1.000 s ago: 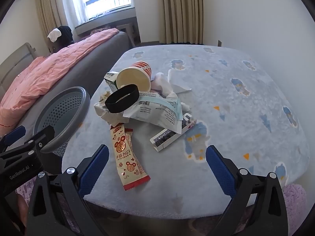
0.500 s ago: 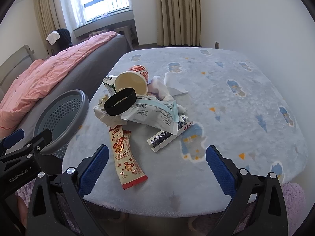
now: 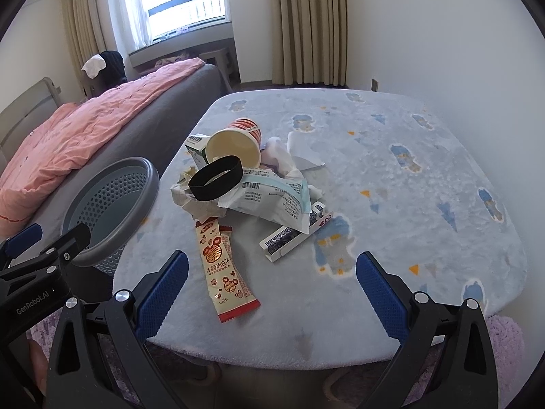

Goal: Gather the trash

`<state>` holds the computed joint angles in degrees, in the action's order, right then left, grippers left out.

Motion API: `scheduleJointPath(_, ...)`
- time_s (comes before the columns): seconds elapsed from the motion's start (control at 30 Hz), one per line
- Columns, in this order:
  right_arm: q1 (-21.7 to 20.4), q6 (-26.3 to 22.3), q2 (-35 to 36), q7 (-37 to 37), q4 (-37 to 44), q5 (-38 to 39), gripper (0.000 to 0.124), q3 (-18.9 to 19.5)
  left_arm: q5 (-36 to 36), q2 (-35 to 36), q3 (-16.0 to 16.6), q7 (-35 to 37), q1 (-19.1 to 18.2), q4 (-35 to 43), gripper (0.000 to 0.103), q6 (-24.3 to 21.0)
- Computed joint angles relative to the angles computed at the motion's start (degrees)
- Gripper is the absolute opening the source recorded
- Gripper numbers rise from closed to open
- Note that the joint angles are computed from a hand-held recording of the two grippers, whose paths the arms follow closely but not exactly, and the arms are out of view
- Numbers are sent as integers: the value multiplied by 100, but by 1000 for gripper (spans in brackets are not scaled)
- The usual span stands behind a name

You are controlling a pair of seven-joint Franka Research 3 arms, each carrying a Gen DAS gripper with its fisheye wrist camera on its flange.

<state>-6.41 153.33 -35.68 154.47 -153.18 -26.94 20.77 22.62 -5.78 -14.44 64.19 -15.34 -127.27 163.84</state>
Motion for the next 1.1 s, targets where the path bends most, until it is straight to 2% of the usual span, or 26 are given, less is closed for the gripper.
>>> scheduleJointPath(1.1,-21,47,-76,114,-147,-1,97,8,-6,-101,10,-30,38,-162,95,99)
